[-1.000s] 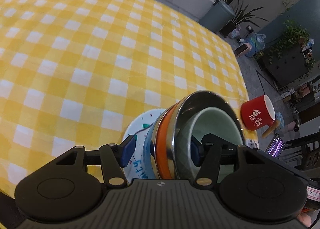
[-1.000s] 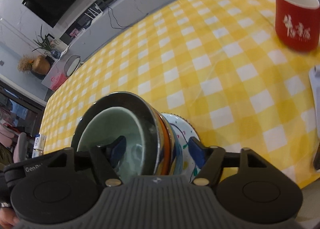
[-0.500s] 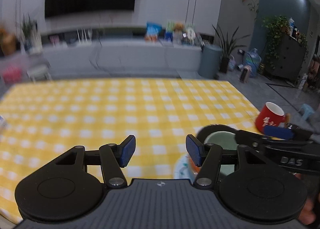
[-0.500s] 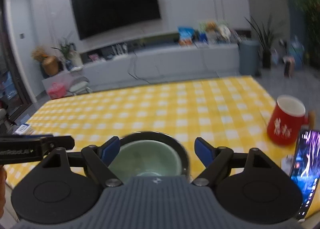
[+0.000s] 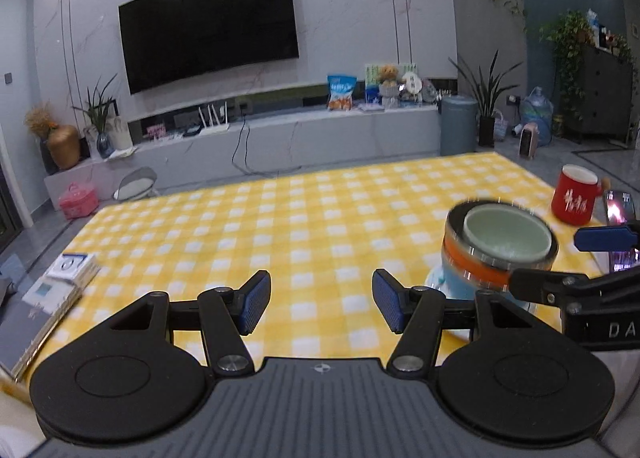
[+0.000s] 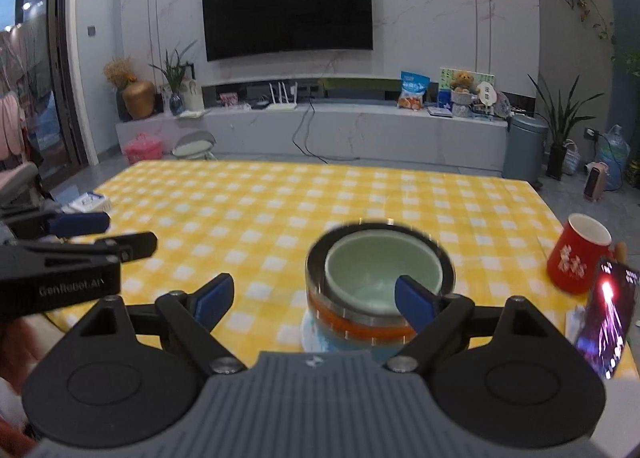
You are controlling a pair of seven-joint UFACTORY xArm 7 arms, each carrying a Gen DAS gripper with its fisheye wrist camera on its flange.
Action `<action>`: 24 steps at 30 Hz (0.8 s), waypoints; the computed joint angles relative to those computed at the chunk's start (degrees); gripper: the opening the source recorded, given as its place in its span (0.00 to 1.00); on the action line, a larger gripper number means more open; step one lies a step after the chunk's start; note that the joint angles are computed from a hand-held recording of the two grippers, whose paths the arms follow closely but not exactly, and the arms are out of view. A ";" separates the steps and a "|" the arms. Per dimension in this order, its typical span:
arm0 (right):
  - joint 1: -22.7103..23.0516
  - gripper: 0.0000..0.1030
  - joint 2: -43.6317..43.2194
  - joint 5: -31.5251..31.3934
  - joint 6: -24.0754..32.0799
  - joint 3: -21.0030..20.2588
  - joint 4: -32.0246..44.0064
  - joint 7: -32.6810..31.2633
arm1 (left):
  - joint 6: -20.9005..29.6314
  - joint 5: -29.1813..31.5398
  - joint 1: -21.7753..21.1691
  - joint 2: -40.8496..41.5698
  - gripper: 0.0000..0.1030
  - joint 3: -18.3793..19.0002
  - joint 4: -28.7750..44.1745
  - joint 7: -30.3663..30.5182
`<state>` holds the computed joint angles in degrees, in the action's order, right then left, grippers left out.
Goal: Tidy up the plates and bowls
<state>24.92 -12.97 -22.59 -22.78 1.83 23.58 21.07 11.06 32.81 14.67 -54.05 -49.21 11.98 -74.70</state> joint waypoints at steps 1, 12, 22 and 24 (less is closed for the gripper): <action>-1.50 0.84 -0.41 2.80 0.26 2.70 -0.98 -1.61 | 1.23 -0.19 -0.60 0.71 0.69 0.06 0.22 0.37; -12.73 0.84 0.52 33.03 -0.46 24.80 -4.29 -22.44 | 2.44 2.82 -3.13 6.72 0.72 1.56 1.02 1.46; -7.45 0.84 2.46 36.82 1.36 19.96 -3.33 -24.90 | 5.65 5.69 -5.09 11.64 0.73 4.54 2.09 0.10; -6.93 0.84 2.57 36.87 0.96 19.52 -3.47 -24.95 | 6.00 6.50 -5.53 11.88 0.73 4.91 2.21 -0.46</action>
